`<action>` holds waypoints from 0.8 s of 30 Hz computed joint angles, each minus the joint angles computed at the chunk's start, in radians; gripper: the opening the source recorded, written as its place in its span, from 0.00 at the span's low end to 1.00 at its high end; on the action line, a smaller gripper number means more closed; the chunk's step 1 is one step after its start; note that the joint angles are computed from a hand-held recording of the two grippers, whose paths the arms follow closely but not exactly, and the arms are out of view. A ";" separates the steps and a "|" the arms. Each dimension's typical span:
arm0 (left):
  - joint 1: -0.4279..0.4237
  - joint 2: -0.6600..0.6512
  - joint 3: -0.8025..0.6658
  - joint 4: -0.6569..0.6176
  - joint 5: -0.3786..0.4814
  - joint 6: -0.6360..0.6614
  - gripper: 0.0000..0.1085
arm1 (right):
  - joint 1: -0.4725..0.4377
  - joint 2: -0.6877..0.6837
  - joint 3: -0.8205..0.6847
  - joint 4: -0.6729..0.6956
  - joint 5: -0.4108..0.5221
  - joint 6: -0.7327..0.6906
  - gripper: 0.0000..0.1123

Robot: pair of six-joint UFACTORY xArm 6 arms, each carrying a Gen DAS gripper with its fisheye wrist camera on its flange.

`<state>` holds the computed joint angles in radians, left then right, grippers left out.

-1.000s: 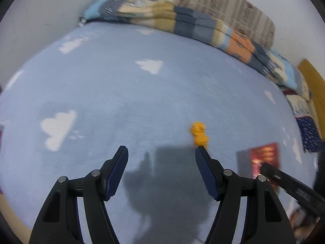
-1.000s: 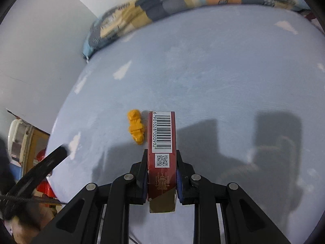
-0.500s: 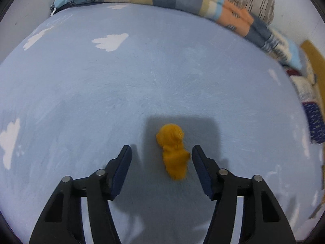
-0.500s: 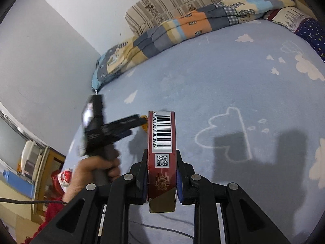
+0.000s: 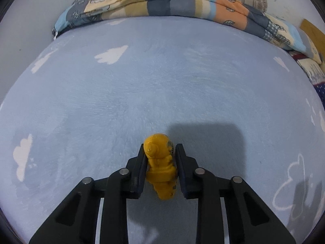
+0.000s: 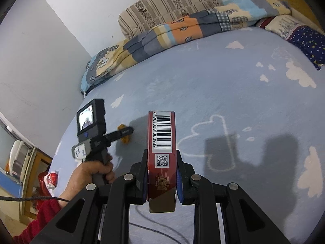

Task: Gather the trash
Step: 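Grasp the yellow figurine with the left tool while the right tool holds the red carton, then carry both items to the purple basket and open both tools over it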

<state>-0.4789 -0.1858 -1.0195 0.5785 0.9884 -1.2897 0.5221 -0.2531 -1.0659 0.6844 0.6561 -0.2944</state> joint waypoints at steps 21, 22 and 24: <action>-0.382 -0.115 -0.090 0.237 0.236 -0.145 0.24 | -0.003 -0.308 0.276 -0.004 -0.099 0.033 0.20; -0.408 -0.116 -0.092 0.240 0.248 -0.154 0.24 | -0.007 -0.341 0.303 -0.004 -0.092 0.035 0.20; -0.471 -0.117 -0.101 0.252 0.278 -0.168 0.24 | -0.018 -0.403 0.345 -0.007 -0.069 0.040 0.20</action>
<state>-0.9501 -0.3032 -1.1200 0.8306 1.2663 -1.4575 0.5044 -0.6557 -0.7206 0.6772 0.5871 -0.2543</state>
